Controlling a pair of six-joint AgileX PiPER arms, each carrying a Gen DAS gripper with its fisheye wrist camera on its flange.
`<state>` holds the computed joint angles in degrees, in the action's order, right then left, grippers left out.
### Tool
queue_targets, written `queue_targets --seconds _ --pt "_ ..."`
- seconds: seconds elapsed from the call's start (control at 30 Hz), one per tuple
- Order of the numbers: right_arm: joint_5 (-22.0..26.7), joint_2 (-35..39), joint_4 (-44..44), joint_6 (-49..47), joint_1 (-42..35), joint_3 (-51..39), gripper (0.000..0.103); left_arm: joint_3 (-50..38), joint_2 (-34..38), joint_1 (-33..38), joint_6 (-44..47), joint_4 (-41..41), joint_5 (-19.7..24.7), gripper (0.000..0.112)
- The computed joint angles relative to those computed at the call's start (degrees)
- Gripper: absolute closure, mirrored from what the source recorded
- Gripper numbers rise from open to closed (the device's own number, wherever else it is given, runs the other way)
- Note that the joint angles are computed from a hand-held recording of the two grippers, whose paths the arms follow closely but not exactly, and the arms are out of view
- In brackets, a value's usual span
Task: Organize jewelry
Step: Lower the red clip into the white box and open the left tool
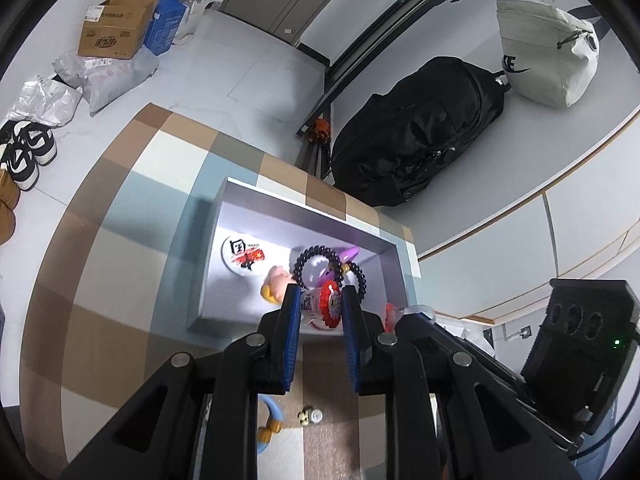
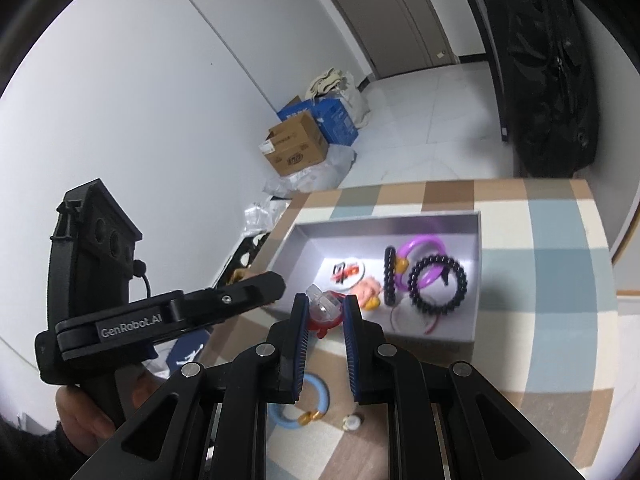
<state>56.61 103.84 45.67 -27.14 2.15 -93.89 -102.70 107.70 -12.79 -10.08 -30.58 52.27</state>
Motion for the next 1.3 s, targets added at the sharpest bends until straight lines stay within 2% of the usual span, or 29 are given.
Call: queue_targets --seconds 0.13,0.47,1.13,1.23,1.3 --pt "0.5 1.7 -0.7 1.2 -0.3 -2.8 0.087 -4.0 2.4 -1.0 -2.7 4.1 1.2 0.097" --pt "0.4 5.9 -3.0 4.5 -1.5 -7.5 0.087 -12.4 8.1 -1.4 -6.2 6.9 5.3 0.097" --pt "1.4 9.0 -2.6 8.6 -3.4 -10.5 0.085 -16.7 11.1 -2.2 -7.3 9.0 7.9 0.097" --pt "2.2 9.1 -0.7 8.9 -4.1 -10.2 0.084 -17.1 11.7 -2.9 -7.6 10.8 7.6 0.097" --pt "2.3 8.7 1.8 8.5 -5.1 -9.4 0.084 -18.2 12.4 -2.7 -6.9 9.4 8.9 0.096"
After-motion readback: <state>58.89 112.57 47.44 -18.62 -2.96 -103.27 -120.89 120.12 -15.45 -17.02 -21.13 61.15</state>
